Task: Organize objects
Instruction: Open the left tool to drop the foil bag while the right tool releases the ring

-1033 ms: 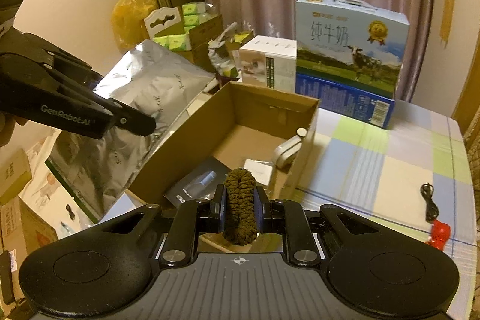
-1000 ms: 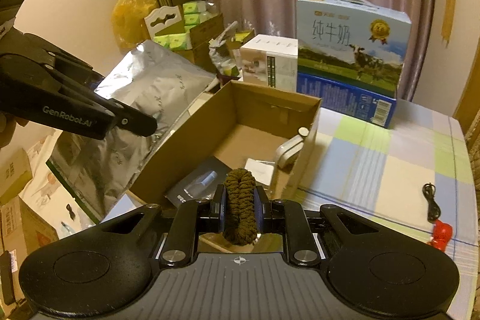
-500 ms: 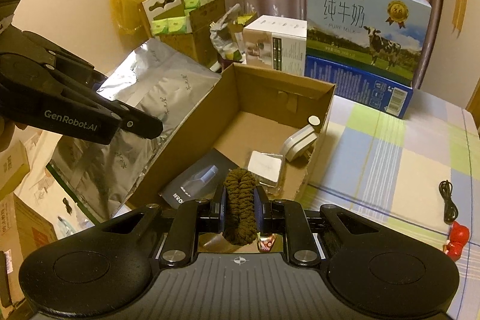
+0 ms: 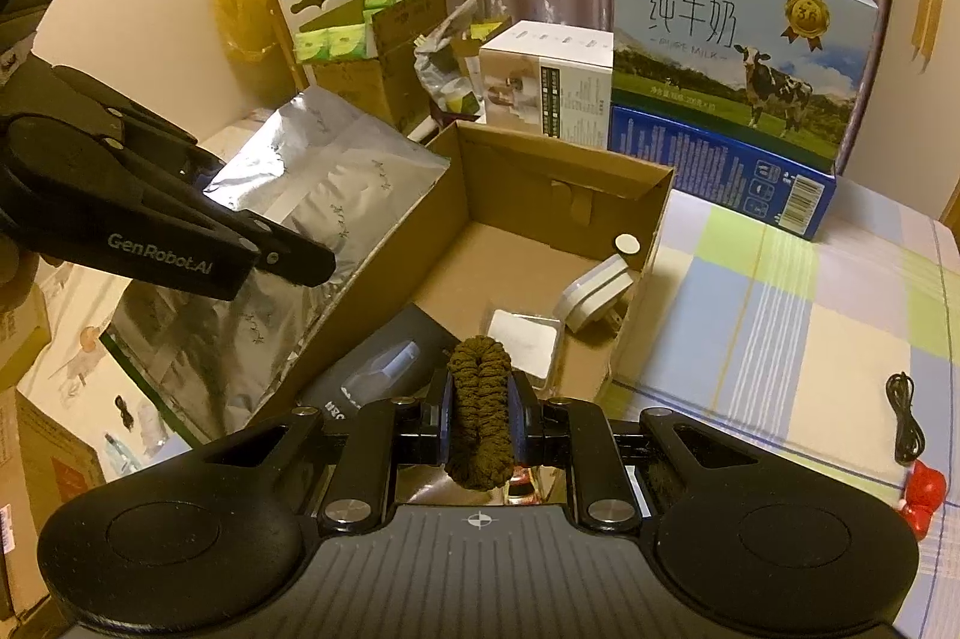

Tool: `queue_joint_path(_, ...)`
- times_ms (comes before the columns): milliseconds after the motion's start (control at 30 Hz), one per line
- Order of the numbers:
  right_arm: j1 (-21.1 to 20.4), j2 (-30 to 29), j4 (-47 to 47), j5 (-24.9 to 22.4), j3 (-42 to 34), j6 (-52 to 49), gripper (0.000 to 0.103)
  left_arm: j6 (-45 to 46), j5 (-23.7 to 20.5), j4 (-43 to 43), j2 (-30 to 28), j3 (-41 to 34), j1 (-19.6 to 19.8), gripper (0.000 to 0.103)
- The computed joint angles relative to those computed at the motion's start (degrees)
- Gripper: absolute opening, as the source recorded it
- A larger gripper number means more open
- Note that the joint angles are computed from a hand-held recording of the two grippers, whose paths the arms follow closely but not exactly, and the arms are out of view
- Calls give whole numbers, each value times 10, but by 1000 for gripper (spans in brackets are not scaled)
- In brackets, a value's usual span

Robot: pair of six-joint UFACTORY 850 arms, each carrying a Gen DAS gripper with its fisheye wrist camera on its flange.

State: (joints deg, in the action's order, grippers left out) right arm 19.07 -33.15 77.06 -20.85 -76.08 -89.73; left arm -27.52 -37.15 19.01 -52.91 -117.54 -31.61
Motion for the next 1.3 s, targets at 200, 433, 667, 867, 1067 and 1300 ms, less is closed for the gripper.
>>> queue_joint_path(200,1,-17,-13,0,-19,16,15,14,-12,-15,-27,-36,8,29)
queue_joint_path(433,0,-32,-21,2,-35,27,15,24,-25,-22,-50,-68,13,29)
queue_joint_path(667,0,-38,-24,2,-41,36,15,-3,-14,-8,-56,-76,16,37)
queue_joint_path(867,-3,-41,-27,0,-44,42,15,-25,2,4,-40,-50,18,40)
queue_joint_path(1067,-4,-41,-14,-6,-45,39,15,-43,12,17,-25,-27,19,47)
queue_joint_path(1300,-6,-41,71,-9,-45,-27,21,-56,20,28,-15,-10,18,54)
